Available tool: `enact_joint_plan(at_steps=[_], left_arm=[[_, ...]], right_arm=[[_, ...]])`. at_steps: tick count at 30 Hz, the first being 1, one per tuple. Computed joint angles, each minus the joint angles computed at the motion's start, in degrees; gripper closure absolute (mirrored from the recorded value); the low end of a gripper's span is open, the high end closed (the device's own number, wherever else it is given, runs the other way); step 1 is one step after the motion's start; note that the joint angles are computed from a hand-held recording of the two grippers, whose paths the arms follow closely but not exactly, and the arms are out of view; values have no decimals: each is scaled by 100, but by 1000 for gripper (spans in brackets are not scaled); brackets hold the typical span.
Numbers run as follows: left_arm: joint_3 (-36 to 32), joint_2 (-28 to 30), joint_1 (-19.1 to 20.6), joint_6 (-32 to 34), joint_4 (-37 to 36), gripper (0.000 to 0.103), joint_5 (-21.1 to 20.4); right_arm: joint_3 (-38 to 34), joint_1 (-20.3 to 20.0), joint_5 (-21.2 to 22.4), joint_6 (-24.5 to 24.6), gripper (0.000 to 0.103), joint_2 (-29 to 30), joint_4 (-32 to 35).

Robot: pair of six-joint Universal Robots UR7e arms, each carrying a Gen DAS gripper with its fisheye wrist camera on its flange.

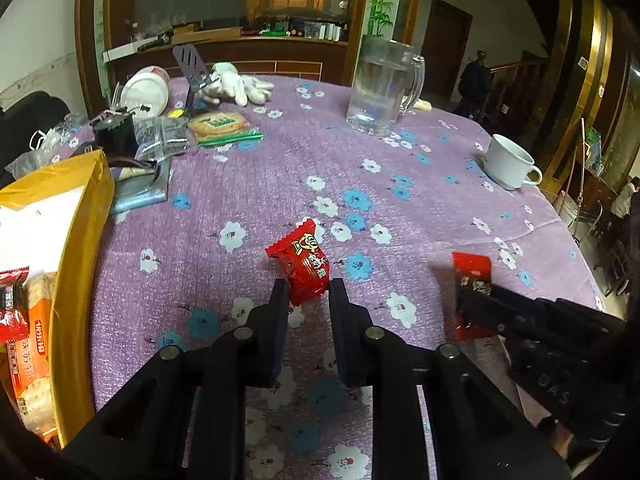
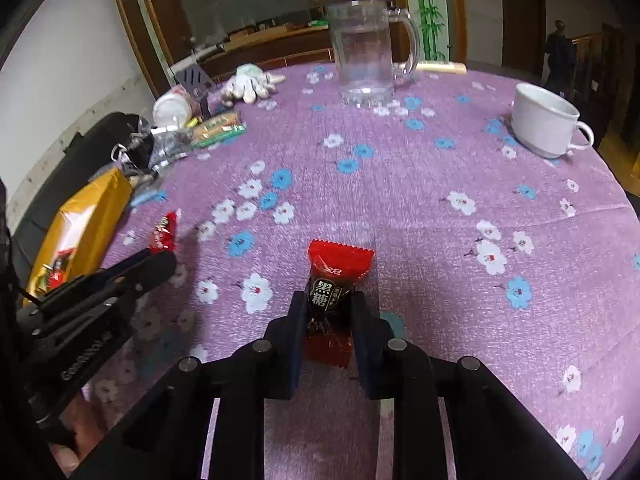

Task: Organize snacks
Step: 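Grasp a red candy with the left tool while the right tool grasps the last red candy, then lift and carry both red candies over the box with both tools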

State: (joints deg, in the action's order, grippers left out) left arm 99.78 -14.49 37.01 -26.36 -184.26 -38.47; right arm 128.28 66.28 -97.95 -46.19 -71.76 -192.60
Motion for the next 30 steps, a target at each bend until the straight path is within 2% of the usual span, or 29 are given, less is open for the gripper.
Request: enact_joint_plan(at_steps=[9,17,30], left_arm=[[7,79,-112,270,-313,86,179],[-60,202,-241,474,-361,86,480],[-157,372,-397,785,-502,86,902]], right_arm=[[303,-27,494,-113,80,-311,-106],[464,8,606,-305,80,-369,-303],[497,-10,684,-341,80,-418,-329]])
